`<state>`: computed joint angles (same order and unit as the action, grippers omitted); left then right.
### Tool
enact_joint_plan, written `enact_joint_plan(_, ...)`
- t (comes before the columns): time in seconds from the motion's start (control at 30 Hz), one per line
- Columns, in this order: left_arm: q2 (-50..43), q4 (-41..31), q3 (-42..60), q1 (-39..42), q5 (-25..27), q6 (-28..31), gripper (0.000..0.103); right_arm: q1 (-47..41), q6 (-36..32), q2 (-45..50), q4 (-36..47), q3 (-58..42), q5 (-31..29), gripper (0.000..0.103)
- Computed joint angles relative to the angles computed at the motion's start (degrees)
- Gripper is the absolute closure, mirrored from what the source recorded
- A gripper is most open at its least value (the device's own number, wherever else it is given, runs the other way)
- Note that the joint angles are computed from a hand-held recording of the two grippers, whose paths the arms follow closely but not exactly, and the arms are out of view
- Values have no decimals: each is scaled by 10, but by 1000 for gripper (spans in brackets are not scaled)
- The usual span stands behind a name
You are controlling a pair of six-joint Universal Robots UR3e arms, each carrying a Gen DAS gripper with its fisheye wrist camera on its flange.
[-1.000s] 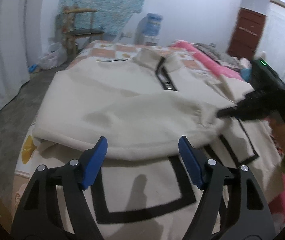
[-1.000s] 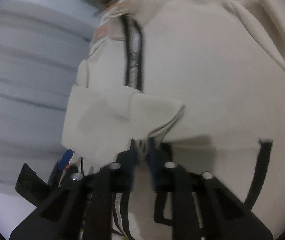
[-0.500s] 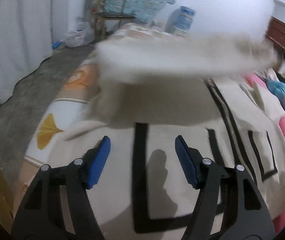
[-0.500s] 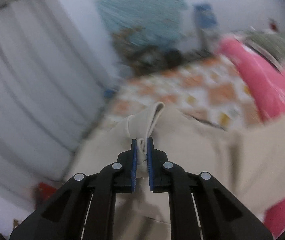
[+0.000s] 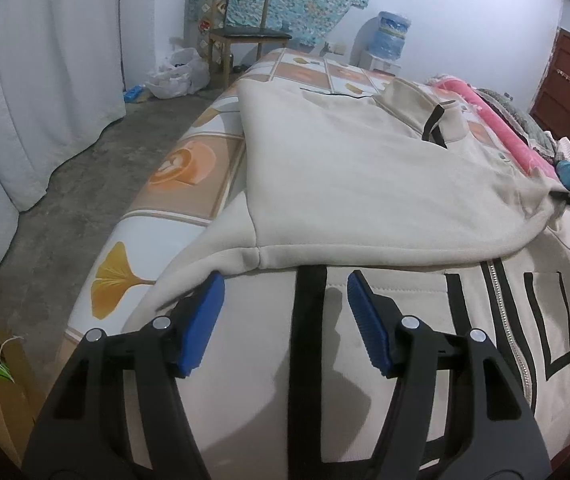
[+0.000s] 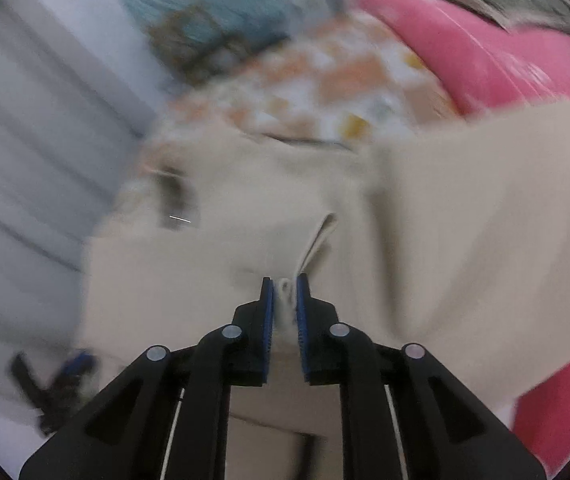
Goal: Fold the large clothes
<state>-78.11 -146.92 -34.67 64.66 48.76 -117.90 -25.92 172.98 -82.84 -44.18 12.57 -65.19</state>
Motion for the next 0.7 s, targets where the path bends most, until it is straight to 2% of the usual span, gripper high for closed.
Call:
enact_joint_plan(0.07,-1,3,2,-3,4,-1,42,-3,11,-43,-63,79,-42,86)
enact_joint_plan(0.13,-2,3,5,-4,7,0,42,7,18,-57,-102,81,-90,85)
enact_joint_plan(0.23,-2,16,-1,-11,9,-10,42,20,7,-53,-105,43,-94,83)
enact_joint_plan(0.33,2,20,-7,-10,7,-15,42,75,-22,-53,-119,40,-87,81)
enact_joint_plan(0.43,2,10,-3,-3,5,-13,42,162,-45,-86,-186,137,-128,75)
enact_joint_plan(0.47,1,3,1,0,3,-9,42,194,-47,-104,-218,192,-159,75)
enact_joint_plan(0.53,0,-19,12,13,-1,9,42,232,-45,-120,-231,267,-213,75)
enact_joint_plan(0.57,-2,-26,16,17,-2,16,42,222,-48,-139,-243,309,-208,74)
enact_joint_plan(0.6,-4,-36,22,22,-4,23,42,192,-60,-157,-233,327,-178,74)
enact_joint_plan(0.63,-7,-51,32,29,-6,33,42,171,-68,-163,-217,320,-158,75)
enact_joint_plan(0.7,-22,-73,59,31,-7,38,42,155,-54,-132,-148,236,-147,75)
